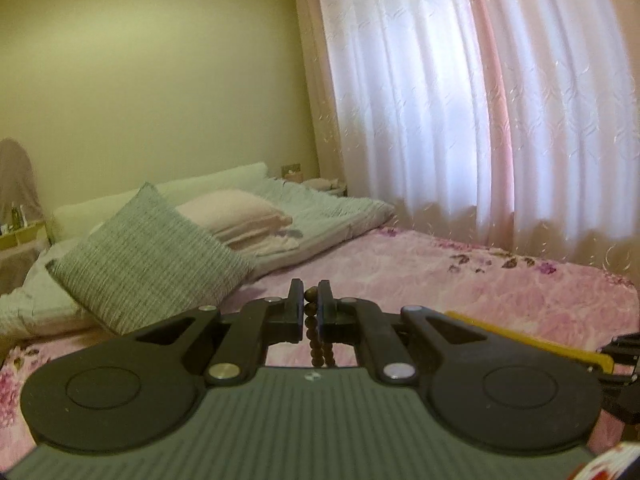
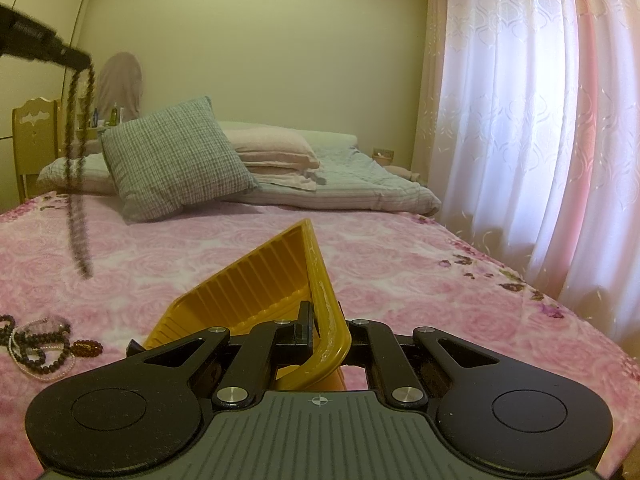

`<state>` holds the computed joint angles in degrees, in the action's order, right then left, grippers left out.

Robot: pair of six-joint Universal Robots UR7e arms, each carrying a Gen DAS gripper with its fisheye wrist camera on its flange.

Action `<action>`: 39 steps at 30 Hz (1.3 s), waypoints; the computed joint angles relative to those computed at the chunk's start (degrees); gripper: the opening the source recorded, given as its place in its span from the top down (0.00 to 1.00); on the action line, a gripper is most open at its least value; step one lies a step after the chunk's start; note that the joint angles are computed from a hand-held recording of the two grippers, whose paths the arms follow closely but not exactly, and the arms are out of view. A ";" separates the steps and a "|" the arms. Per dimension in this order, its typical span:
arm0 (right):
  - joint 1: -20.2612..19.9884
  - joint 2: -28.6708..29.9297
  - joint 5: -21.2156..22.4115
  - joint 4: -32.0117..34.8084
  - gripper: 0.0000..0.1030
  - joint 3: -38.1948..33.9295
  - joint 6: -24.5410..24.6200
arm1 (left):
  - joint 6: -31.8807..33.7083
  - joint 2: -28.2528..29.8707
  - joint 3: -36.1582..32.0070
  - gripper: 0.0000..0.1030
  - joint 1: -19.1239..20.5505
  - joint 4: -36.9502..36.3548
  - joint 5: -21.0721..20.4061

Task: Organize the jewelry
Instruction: 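Lift the dark bead necklace with the left gripper and drop it into the tray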

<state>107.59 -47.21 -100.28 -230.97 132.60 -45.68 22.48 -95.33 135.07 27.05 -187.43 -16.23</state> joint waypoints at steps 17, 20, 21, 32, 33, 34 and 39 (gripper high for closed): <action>-0.82 -0.02 0.59 -0.59 0.93 0.35 0.28 | -8.64 10.21 -3.47 0.95 4.75 5.09 -15.10; -0.85 0.00 0.61 -0.61 0.93 0.37 0.44 | -11.64 11.51 -3.60 0.95 5.77 7.70 -17.94; -0.85 0.00 0.61 -0.61 0.93 0.37 0.44 | -12.15 12.06 -3.68 0.95 6.08 8.31 -18.69; -0.83 0.11 0.44 -0.85 0.93 0.46 0.79 | -16.51 16.61 -4.17 0.90 9.59 13.57 -23.96; -0.88 0.16 0.42 -0.89 0.93 0.47 0.77 | -16.64 16.46 -4.09 0.84 9.70 13.45 -23.87; -0.96 0.13 0.42 -0.89 0.93 0.51 0.85 | -16.58 16.05 -3.83 0.82 9.65 13.21 -23.51; -0.89 0.17 0.29 -1.02 0.93 0.58 0.94 | -18.12 11.73 -1.67 0.79 9.25 13.96 -19.53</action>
<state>106.69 -47.04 -99.98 -232.00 133.19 -44.74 4.35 -83.60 133.39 36.30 -173.47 -35.76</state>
